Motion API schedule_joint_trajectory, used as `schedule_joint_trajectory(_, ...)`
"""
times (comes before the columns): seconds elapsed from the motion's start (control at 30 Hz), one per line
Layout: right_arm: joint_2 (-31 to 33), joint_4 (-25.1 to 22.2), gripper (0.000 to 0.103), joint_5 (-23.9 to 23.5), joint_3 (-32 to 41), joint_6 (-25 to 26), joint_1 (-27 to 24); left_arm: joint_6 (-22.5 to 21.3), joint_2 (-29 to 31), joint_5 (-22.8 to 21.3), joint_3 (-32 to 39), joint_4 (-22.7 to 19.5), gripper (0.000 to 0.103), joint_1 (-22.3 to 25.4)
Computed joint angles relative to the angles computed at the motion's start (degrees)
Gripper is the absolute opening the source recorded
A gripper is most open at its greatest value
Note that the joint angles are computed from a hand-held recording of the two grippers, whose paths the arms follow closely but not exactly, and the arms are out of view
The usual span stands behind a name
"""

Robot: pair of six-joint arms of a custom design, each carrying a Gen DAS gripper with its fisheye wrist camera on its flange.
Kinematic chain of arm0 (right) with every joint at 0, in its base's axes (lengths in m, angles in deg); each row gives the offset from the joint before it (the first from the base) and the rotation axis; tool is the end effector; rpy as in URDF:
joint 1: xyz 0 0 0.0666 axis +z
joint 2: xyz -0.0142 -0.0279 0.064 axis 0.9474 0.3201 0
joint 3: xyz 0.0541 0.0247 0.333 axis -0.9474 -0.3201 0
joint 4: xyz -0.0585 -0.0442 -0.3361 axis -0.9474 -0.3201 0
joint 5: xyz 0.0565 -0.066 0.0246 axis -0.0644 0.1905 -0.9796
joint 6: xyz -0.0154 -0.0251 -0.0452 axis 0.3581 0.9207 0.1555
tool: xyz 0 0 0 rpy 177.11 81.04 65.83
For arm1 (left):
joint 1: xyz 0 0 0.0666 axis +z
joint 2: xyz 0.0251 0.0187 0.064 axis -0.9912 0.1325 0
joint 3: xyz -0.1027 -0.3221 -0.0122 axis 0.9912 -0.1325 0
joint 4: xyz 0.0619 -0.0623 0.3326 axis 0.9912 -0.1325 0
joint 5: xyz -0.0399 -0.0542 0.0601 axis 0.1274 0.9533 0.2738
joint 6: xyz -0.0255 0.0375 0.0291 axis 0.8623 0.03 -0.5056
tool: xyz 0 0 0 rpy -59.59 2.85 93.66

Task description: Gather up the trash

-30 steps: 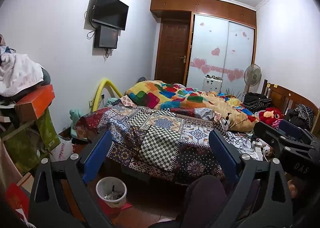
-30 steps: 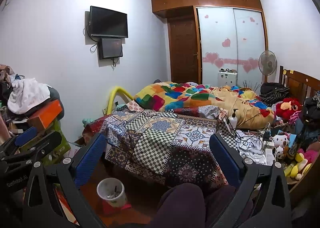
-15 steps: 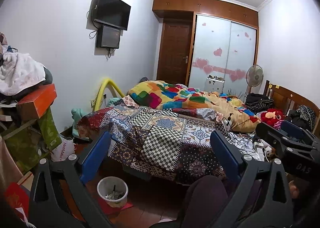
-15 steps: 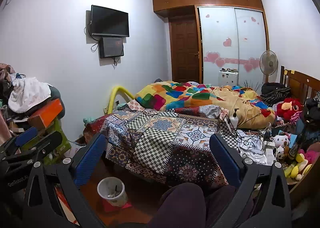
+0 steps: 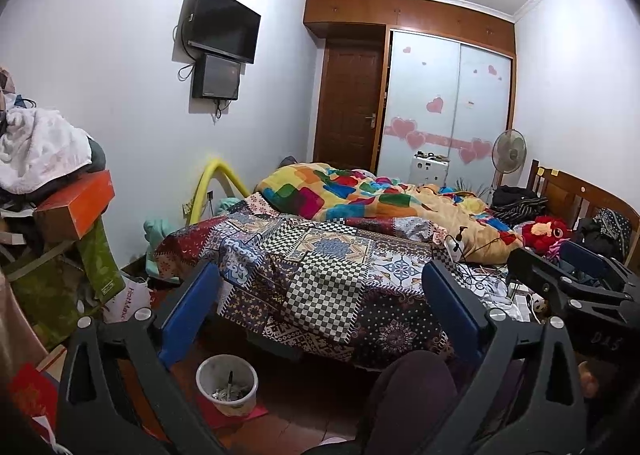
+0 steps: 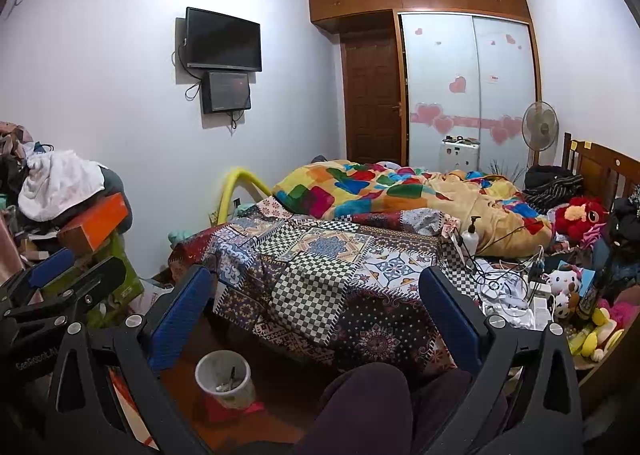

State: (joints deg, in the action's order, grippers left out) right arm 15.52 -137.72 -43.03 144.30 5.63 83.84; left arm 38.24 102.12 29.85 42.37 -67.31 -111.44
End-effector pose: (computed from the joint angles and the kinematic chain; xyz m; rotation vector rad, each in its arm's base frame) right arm 0.4440 0.1004 0.6430 -0.2163 1.9235 0.2341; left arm 0.3911 -0.1985 0.6343 -0.1169 1.8908 -0.0582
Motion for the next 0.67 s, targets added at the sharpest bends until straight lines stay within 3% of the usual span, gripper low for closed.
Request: schedule_joint_trajectory(0.67,0.23,-0.17,0.103,-1.64,-0.10,0.80,-0.80,-0.42,0.56,0.92,1.30,-0.72,0.102,0.15)
